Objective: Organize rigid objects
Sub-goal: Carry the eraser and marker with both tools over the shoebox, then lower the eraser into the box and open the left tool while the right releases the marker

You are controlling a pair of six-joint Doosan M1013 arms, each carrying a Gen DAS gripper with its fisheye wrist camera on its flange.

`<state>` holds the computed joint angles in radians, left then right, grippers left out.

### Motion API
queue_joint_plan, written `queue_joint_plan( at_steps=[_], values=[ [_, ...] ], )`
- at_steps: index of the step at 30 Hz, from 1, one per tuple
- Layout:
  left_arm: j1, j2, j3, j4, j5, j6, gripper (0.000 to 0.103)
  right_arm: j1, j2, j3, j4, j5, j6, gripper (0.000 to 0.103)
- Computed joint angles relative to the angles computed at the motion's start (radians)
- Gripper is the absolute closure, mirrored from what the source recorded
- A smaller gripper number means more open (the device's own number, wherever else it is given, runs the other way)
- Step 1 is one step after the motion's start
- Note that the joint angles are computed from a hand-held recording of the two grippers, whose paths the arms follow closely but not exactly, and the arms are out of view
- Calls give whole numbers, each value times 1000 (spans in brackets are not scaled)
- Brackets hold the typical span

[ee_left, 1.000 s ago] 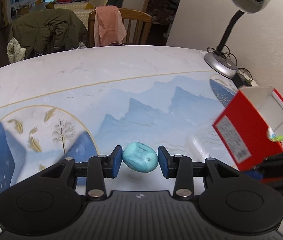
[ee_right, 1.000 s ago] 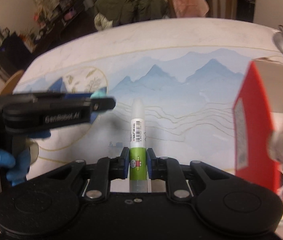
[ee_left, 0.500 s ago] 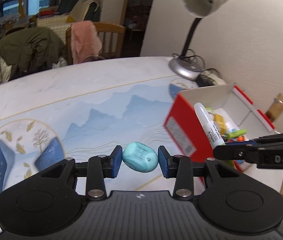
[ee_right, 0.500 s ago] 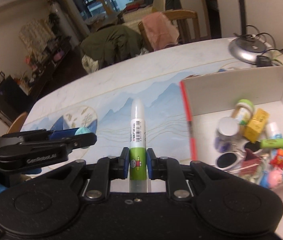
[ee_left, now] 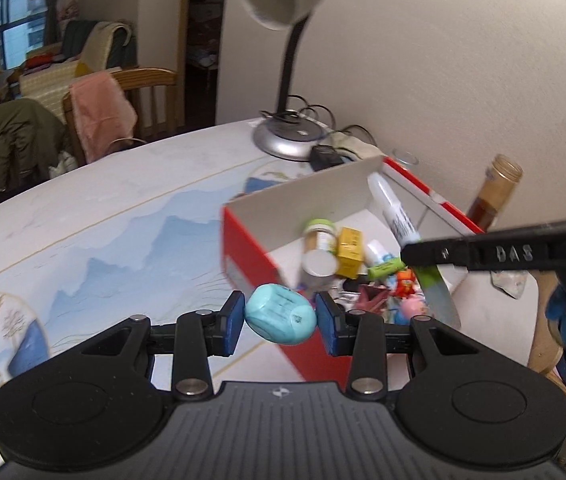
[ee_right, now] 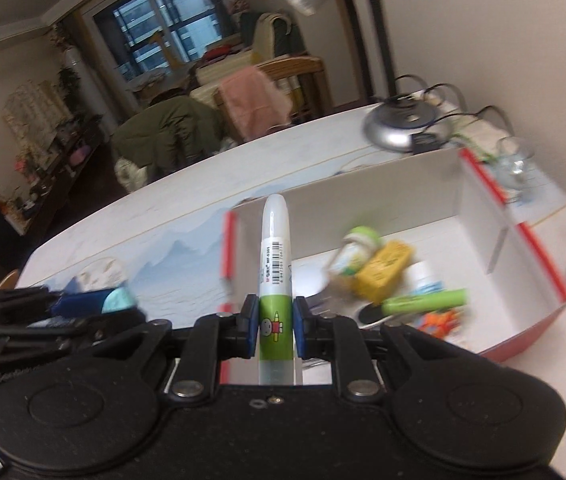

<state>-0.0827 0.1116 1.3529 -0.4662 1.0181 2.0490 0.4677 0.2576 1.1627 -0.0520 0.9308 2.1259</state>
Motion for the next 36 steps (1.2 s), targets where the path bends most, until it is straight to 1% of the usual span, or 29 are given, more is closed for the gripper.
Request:
queue_joint_plan(
  at_steps=[9, 15, 20, 28, 32, 36],
  values=[
    [-92, 33, -32, 47, 10, -12, 65, -67, -18, 41, -52, 5, 18, 86],
    [-149, 80, -80, 81, 31, -19, 65, -107, -14, 56, -39, 14, -14, 86],
    [-194, 128, -125, 123, 60, -39, 65, -130, 4, 50, -46, 33, -47, 86],
    [-238, 189, -171, 161, 101, -56, 65, -156, 27, 44, 13, 56, -119, 86],
    [-252, 209, -184, 181, 118, -65, 65, -156, 37, 44, 30, 68, -148, 86],
    [-255, 228, -197, 193, 139, -84, 65, -159, 41, 49, 43, 77, -165, 86]
  ],
)
